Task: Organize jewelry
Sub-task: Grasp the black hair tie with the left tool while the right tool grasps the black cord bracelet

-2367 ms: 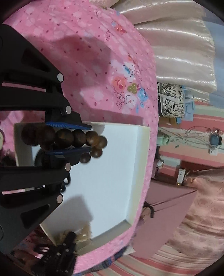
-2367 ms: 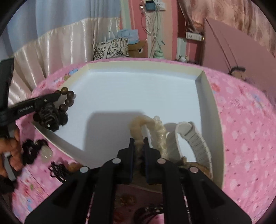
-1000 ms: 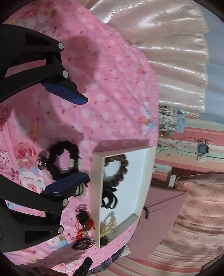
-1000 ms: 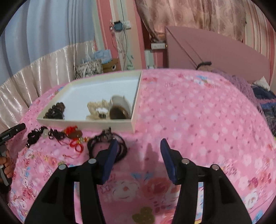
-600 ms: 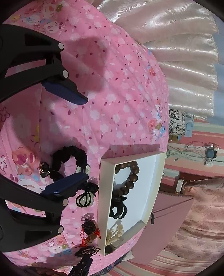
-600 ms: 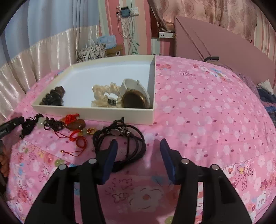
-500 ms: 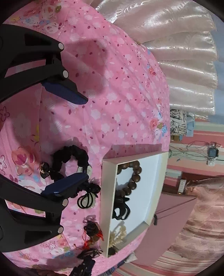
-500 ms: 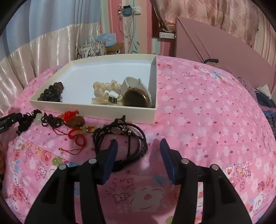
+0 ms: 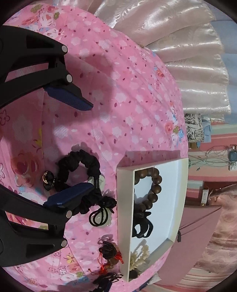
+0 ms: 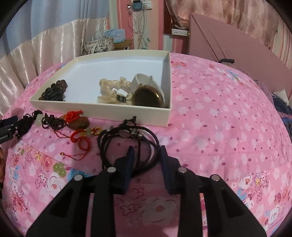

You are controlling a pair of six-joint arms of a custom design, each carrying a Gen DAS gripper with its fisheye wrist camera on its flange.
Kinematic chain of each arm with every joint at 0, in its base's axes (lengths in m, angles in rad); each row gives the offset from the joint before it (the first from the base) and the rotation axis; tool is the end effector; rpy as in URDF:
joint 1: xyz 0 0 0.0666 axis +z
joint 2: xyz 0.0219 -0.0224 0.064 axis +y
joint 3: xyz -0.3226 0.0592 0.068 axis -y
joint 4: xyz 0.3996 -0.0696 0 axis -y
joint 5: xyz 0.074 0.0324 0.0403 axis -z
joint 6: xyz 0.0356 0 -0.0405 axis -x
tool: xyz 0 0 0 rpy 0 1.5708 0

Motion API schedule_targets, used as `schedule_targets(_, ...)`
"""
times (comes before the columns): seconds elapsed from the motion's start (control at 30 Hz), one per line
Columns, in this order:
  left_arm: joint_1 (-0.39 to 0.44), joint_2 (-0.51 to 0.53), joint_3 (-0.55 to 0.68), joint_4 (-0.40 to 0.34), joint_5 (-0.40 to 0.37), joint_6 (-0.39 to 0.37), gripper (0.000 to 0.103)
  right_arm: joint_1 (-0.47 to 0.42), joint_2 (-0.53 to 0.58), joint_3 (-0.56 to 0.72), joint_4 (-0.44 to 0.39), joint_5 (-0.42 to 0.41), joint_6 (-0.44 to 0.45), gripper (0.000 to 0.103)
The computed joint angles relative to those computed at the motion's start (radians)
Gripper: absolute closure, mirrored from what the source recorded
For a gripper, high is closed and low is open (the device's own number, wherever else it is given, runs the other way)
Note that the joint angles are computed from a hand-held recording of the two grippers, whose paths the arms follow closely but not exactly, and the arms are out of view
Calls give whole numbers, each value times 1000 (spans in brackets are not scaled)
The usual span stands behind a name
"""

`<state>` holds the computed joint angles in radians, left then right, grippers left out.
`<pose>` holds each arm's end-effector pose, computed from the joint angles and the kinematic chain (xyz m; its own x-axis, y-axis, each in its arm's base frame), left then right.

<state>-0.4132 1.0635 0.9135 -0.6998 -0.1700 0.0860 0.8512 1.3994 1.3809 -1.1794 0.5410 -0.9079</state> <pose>0.3609 -0.1521 0.3038 -0.7106 0.2191 -0.6686 0.2333 0.9699 0.0699 0.3247 0.3421 0.3553 -0.7884 0.1255 -0.6022 0.1632 0.9866 -0.0080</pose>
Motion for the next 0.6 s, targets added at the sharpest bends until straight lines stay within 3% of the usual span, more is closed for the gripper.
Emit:
schedule_targets(0.1, -16, 2, 1, -6, -29, -17, 27, 0, -8, -8, 19, -9, 13, 88)
schedule_targets(0.17, -20, -1, 0, -6, -32, -28, 31, -2, -17, -17, 31, -15, 12, 90)
schedule_targets(0.4, -6, -8, -6, -18, 1, -45, 64, -5, -40, -41, 55, -16, 9, 92)
schedule_targets(0.6, -31, -2, 0, -22, -60, -60, 88, 10, -67, -61, 99, 13, 18, 93)
